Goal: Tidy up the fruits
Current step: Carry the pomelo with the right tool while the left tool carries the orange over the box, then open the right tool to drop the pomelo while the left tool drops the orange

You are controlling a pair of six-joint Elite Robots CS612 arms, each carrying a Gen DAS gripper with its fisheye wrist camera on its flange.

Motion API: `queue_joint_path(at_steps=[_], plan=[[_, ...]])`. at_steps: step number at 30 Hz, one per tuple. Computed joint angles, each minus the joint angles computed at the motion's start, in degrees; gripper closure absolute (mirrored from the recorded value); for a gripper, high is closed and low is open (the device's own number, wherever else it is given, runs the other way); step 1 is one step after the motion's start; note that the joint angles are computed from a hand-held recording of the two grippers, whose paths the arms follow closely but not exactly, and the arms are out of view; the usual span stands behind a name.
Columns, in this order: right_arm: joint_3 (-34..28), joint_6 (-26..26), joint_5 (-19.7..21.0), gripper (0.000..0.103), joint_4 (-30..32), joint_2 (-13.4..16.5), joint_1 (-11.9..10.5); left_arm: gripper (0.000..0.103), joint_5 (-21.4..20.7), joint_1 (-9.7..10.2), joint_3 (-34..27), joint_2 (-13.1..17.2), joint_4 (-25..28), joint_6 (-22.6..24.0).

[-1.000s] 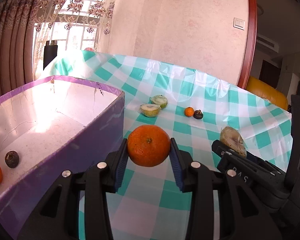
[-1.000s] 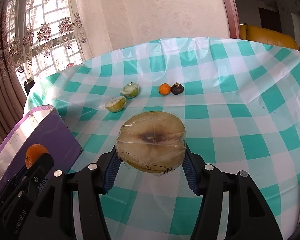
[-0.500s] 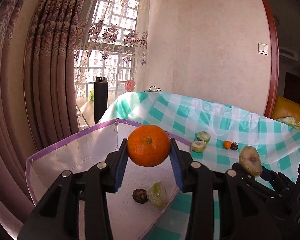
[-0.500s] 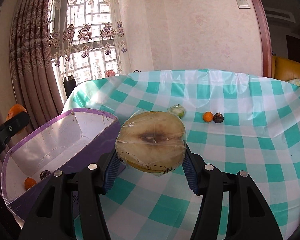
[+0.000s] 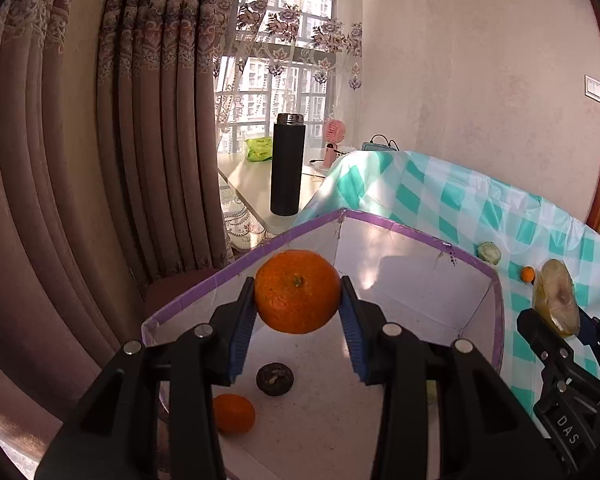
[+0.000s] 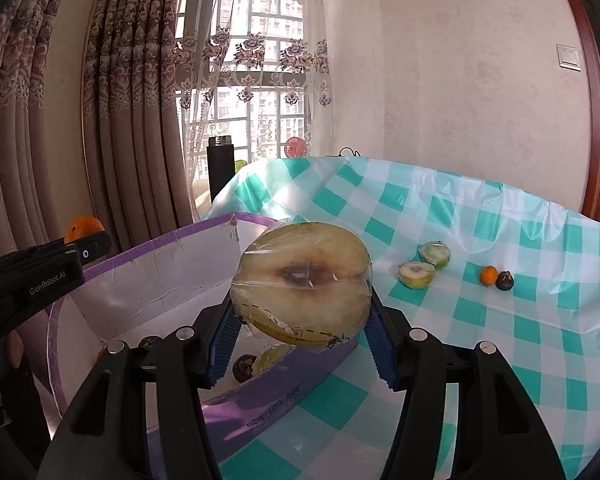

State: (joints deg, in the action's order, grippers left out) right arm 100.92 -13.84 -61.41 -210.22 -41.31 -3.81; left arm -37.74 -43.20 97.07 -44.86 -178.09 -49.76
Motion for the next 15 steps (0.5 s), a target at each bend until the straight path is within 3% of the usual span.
queue_joint_path(at_steps=[4, 10, 15], plan=[[-1.3, -5.3, -1.9, 0.046, 9.4, -1.3, 2.5, 0.062, -5.4, 1.62, 1.2, -1.3, 5.5, -0.8], [-3.5, -15.4, -10.6, 0.046, 24.6, -2.1, 6.4, 0.062, -9.1, 2.76, 0.7, -1.4, 13.2, -0.6], [-4.4, -20.3, -16.6, 0.046, 28.8, -1.3, 8.2, 0.062, -12.1, 3.25, -1.3, -0.3, 16.7, 1.3]])
